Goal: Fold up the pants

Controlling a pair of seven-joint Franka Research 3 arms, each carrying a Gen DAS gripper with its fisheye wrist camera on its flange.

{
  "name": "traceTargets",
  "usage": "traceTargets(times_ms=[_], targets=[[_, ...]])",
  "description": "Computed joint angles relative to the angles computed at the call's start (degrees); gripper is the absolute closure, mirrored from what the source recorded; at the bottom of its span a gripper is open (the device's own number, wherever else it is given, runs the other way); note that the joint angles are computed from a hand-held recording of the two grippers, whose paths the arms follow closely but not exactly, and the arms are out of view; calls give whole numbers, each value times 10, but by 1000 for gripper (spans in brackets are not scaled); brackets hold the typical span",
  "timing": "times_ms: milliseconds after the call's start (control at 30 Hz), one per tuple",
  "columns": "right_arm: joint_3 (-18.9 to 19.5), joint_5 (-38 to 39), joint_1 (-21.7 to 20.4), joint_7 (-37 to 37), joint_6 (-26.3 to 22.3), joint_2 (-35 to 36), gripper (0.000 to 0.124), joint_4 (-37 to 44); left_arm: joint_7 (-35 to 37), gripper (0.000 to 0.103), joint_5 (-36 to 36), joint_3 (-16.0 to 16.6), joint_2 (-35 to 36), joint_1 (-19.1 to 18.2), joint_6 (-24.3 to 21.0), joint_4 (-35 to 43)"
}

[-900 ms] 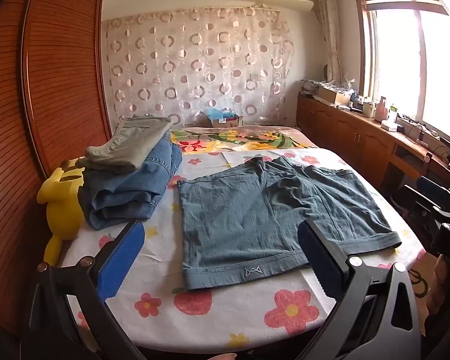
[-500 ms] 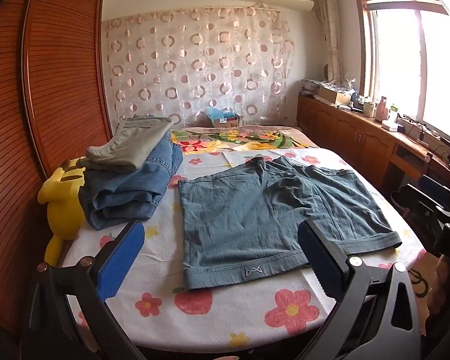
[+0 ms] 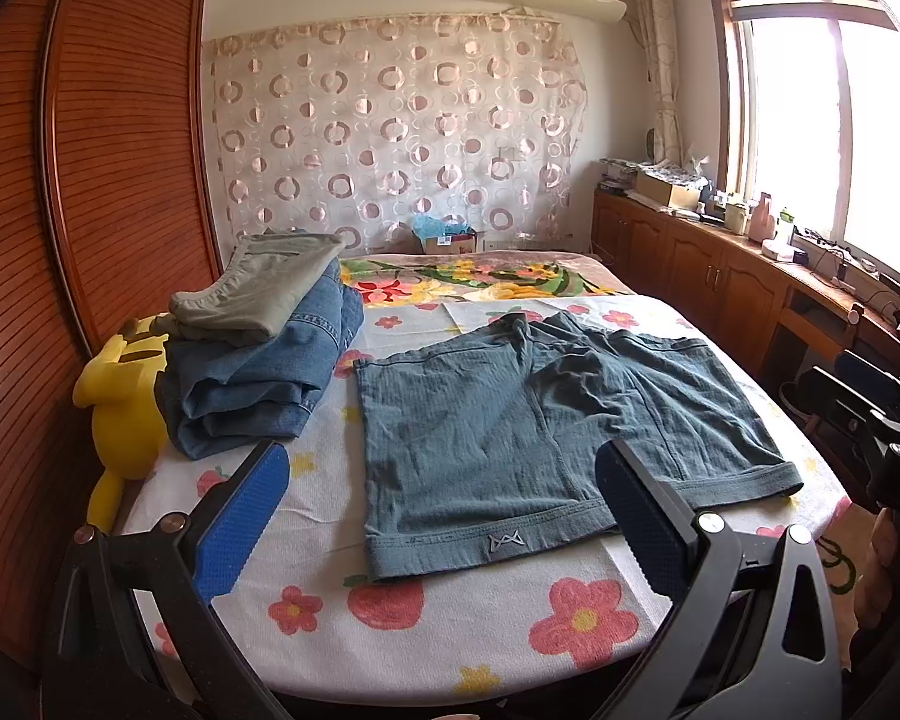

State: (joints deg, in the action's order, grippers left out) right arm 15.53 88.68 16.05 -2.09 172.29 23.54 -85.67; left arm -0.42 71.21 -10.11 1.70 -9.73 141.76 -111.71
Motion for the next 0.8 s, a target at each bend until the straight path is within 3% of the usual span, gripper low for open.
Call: traceTargets(times_ms=[800], targets=[[-2,3,-1,0,-3,-1,27,-2,-6,1,3,3,2,2,12,-4]])
